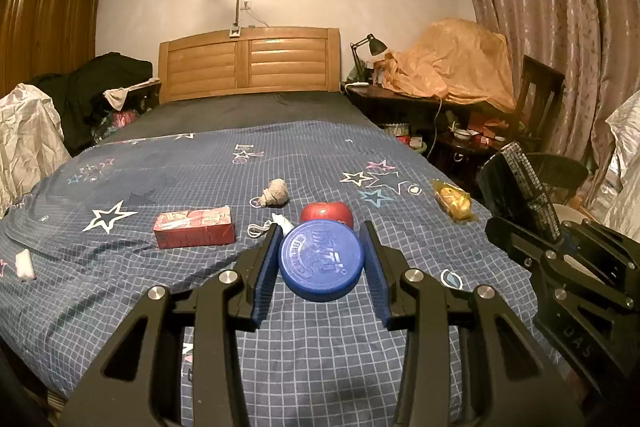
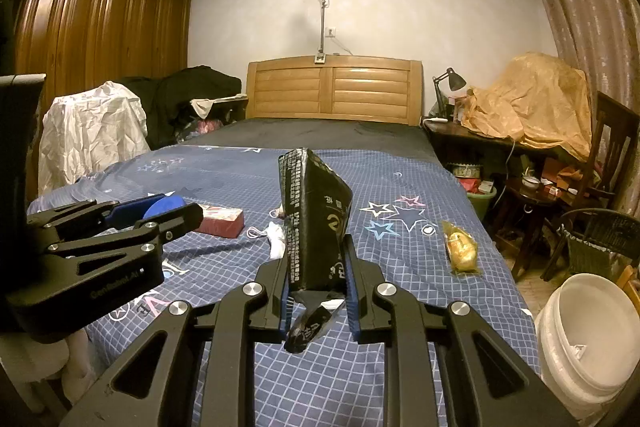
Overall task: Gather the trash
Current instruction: 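Carry the blue cap and black carton in both tools over the white bucket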
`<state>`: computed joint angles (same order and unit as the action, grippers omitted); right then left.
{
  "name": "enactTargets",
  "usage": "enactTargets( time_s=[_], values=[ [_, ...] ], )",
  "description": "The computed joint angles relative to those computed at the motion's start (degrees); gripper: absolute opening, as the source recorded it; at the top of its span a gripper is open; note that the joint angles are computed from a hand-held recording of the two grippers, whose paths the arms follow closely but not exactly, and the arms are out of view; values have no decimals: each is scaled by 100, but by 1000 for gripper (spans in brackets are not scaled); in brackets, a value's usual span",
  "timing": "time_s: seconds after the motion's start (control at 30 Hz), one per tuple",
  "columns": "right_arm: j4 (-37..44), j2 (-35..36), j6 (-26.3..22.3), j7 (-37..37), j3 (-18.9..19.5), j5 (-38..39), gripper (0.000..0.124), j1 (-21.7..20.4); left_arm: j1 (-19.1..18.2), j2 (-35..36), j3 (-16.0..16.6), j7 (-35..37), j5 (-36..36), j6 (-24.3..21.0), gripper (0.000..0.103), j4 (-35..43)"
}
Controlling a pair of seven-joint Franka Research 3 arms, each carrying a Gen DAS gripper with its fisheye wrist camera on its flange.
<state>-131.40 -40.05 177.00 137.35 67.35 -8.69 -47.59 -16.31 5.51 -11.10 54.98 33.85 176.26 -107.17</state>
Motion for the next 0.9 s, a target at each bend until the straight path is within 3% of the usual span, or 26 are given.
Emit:
enactTargets(
  time_s=[0.3,0.43,0.67,0.9],
  values=[
    [-52,-98,8,41,-54,-7,22,-1,-64,105,-11,-76,100,-84,38,139],
    [-283,-227,0,8,-393,0,22,195,-119,333,-153,302,-170,-178,38,479],
    [-882,-428,-144,-173,-1452,-96,22,822,-303,925,-522,1272,-937,-494,38,1357],
    [-1620,-717,-554,-572,-2918,-326,22,1660,-677,1834,-945,2424,-1741,-1131,38,2699]
  ],
)
